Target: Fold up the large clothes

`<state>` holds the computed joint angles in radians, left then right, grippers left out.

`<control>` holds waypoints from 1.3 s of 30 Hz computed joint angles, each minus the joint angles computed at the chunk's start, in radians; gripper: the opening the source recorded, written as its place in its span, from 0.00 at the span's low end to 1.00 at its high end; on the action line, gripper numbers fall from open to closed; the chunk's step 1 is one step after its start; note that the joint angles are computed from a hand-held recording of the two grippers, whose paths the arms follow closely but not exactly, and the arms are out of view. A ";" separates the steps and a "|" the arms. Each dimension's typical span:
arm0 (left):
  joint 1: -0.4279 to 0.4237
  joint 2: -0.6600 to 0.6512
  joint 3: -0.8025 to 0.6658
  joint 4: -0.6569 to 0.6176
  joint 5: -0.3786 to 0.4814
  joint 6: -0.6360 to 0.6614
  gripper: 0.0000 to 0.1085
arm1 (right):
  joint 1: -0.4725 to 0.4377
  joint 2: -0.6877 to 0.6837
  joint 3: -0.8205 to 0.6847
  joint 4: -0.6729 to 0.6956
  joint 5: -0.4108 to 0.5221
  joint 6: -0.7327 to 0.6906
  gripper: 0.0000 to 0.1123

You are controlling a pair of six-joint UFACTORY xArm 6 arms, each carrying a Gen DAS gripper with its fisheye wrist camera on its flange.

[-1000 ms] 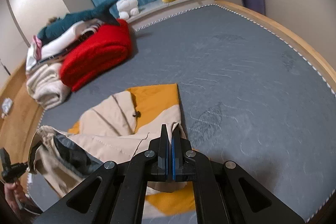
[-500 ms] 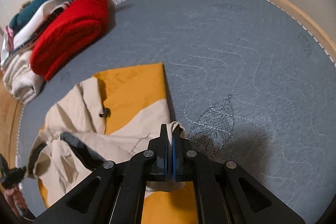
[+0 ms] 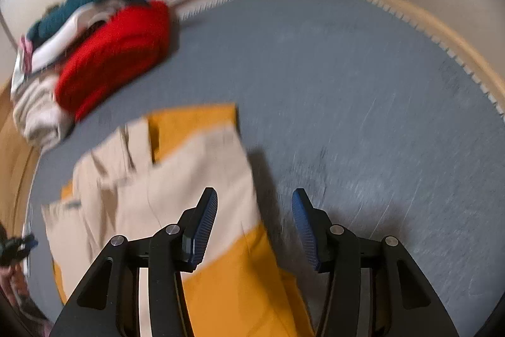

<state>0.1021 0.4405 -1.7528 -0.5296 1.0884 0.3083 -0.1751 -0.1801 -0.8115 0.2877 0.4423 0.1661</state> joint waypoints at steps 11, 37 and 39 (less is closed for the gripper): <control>-0.048 0.047 0.001 0.031 -0.079 0.005 0.35 | 0.037 0.144 -0.066 0.013 0.117 -0.097 0.44; -0.112 0.136 -0.097 0.110 -0.394 -0.083 0.00 | 0.064 0.242 -0.187 -0.373 -0.129 0.336 0.03; -0.119 0.156 -0.129 0.092 -0.436 -0.069 0.00 | 0.065 0.256 -0.212 -0.467 -0.136 0.397 0.03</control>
